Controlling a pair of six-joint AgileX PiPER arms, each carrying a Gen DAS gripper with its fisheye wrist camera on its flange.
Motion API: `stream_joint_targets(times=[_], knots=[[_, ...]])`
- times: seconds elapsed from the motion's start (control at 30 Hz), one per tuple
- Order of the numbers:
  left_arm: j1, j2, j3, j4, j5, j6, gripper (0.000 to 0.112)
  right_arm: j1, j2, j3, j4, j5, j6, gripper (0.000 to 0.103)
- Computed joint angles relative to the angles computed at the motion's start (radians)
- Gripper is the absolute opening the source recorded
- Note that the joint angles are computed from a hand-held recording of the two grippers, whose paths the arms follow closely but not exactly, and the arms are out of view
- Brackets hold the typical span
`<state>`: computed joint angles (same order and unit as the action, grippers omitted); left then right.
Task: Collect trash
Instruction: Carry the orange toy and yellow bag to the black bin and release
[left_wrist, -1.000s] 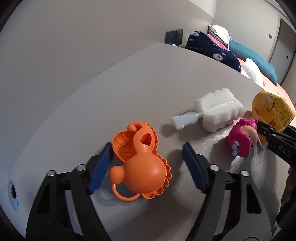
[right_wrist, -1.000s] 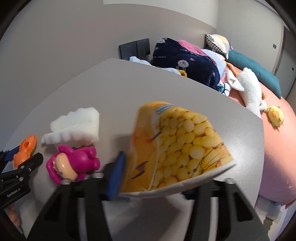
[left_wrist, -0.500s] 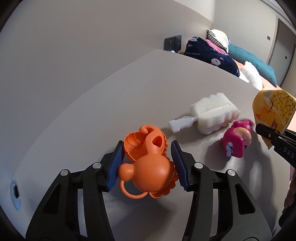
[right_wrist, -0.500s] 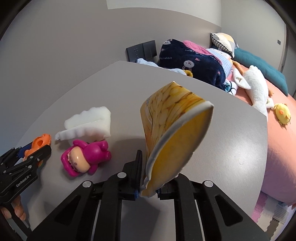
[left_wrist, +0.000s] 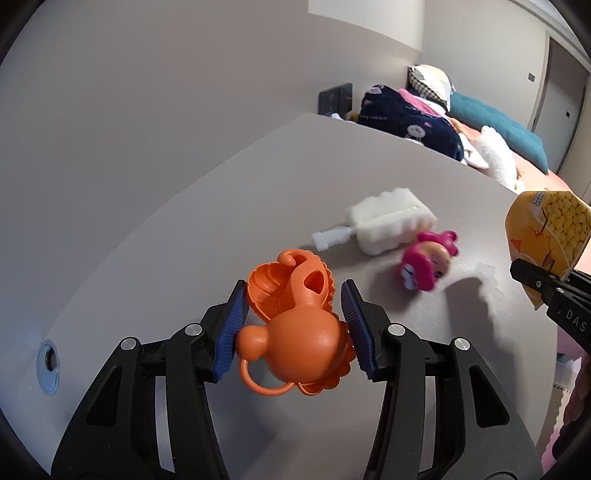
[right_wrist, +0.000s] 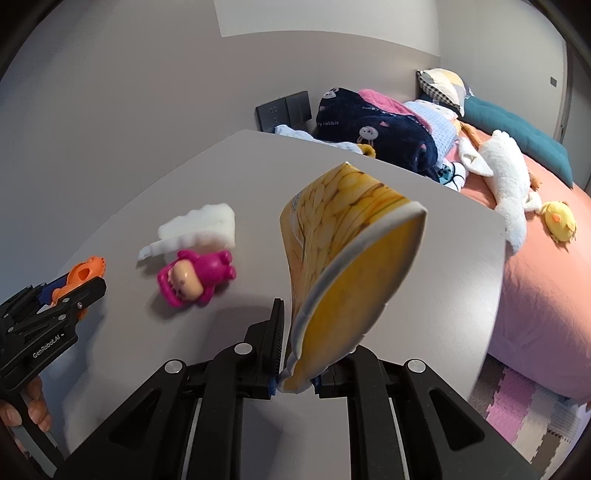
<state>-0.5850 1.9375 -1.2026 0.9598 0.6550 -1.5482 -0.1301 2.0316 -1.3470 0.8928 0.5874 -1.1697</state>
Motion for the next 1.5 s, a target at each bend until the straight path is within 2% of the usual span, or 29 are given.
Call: stream_joint_targets(times=[0.27, 0.77, 1.5], knots=[[-0.088, -0.032, 0.014, -0.004, 0.048, -0.046, 0.051, -0.074, -0.088, 0.115, 0.052, 0.028, -0.110, 0.014], [-0.265, 0.001, -0.084, -0.043, 0.140, -0.047, 0.051, -0.277, -0.218, 0.271, 0.113, 0.131, -0.298, 0.014], [-0.414, 0.141, -0.345, -0.112, 0.224, 0.071, 0.051, -0.539, -0.244, 0.315, 0.116, 0.232, -0.428, 0.014]])
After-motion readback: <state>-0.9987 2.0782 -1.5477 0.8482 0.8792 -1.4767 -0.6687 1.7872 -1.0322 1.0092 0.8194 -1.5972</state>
